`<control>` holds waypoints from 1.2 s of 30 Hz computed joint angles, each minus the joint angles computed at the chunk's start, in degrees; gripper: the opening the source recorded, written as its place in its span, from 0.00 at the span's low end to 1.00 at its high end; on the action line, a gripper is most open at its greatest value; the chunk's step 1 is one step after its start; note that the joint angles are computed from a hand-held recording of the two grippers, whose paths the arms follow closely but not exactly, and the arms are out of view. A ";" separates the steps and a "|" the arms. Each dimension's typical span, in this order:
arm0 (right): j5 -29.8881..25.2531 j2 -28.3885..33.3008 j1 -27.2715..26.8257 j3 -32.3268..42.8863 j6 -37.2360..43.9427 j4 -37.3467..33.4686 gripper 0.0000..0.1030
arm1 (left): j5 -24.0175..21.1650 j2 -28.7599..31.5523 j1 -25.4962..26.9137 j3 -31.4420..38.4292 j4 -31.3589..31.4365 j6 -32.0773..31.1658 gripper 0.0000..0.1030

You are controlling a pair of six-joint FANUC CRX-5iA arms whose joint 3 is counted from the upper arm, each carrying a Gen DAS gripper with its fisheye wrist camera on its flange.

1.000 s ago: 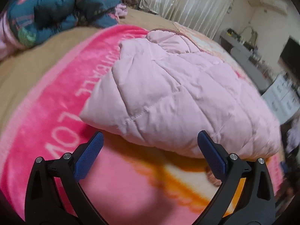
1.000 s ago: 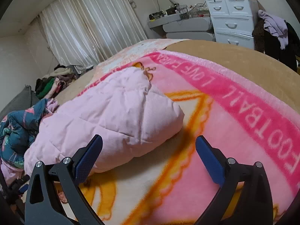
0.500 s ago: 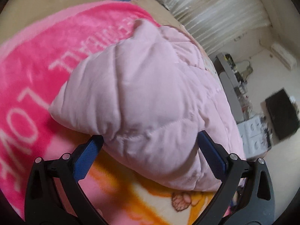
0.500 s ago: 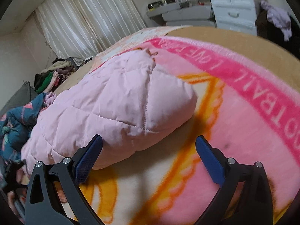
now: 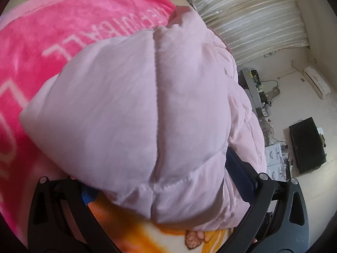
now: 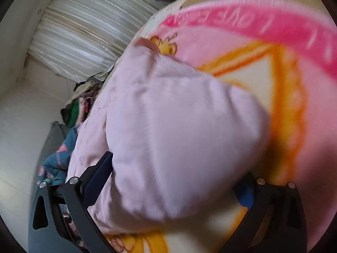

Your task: Fold large clothes

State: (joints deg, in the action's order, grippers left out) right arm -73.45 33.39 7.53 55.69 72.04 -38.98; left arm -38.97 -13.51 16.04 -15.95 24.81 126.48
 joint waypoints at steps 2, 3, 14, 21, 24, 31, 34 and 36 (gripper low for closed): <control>-0.46 0.85 0.34 1.43 0.98 0.20 0.96 | -2.02 2.03 -0.85 4.15 -5.01 3.04 0.91; -0.34 0.85 0.54 1.60 1.75 0.54 0.94 | -3.51 2.87 -1.70 6.81 -9.05 5.64 0.84; 9.49 -6.55 6.58 -5.83 21.74 9.93 0.29 | -17.60 9.46 -13.60 27.99 -37.78 8.69 0.29; 23.86 -15.59 14.08 -18.23 34.95 22.19 0.24 | -21.67 8.78 -18.85 32.37 -46.11 6.10 0.24; 30.48 -19.96 15.90 -24.43 38.68 24.39 0.23 | -22.94 8.23 -21.01 33.39 -48.46 5.63 0.24; 34.49 -28.36 15.69 -33.16 47.30 21.71 0.22 | -26.18 4.53 -24.31 32.84 -50.09 4.25 0.24; 32.82 -30.61 14.45 -34.55 48.94 19.44 0.22 | -27.67 2.14 -26.31 31.19 -50.85 5.34 0.24; 32.04 -32.42 13.82 -36.31 50.01 18.42 0.22 | -29.05 0.68 -28.23 30.19 -52.09 6.29 0.24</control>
State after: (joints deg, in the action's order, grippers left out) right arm -41.42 0.97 21.35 19.38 122.05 -20.56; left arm -68.01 -12.83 -12.19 14.24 -27.28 132.77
